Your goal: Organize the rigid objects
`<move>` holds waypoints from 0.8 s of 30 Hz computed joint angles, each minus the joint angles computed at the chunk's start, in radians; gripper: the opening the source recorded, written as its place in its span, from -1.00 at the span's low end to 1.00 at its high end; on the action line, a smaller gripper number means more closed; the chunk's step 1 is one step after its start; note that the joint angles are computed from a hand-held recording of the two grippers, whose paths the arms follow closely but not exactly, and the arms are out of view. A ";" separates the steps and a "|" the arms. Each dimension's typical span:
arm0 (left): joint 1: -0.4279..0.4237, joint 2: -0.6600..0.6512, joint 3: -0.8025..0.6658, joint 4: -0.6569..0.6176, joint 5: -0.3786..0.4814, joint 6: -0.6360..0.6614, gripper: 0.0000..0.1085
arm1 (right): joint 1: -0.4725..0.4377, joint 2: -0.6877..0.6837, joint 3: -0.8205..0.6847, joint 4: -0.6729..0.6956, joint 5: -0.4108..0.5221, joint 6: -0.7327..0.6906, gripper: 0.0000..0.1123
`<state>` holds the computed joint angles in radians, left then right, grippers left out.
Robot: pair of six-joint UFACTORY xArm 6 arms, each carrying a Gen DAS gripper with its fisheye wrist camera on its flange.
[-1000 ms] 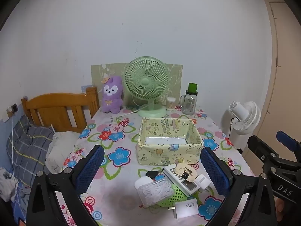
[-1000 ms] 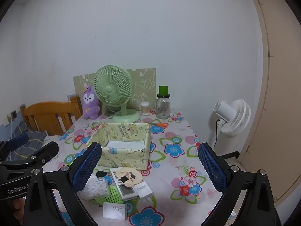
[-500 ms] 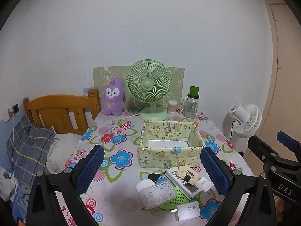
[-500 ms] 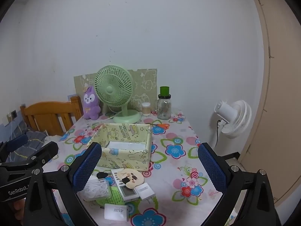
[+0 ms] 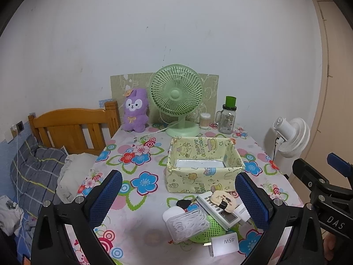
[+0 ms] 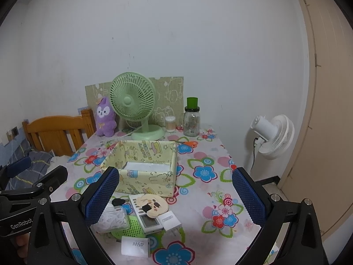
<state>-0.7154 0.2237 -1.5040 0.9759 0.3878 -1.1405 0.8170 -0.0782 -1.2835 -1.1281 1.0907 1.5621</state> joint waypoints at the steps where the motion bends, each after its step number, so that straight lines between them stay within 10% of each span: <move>1: 0.001 0.001 0.000 -0.006 -0.001 0.005 0.89 | -0.001 0.001 0.001 -0.001 -0.001 0.001 0.83; 24: 0.002 0.016 -0.011 -0.055 0.006 0.042 0.89 | -0.004 0.019 -0.008 0.011 0.000 -0.007 0.83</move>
<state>-0.7138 0.2400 -1.5154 0.9211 0.3934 -1.0981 0.8133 -0.0591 -1.2920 -1.1169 1.0912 1.5553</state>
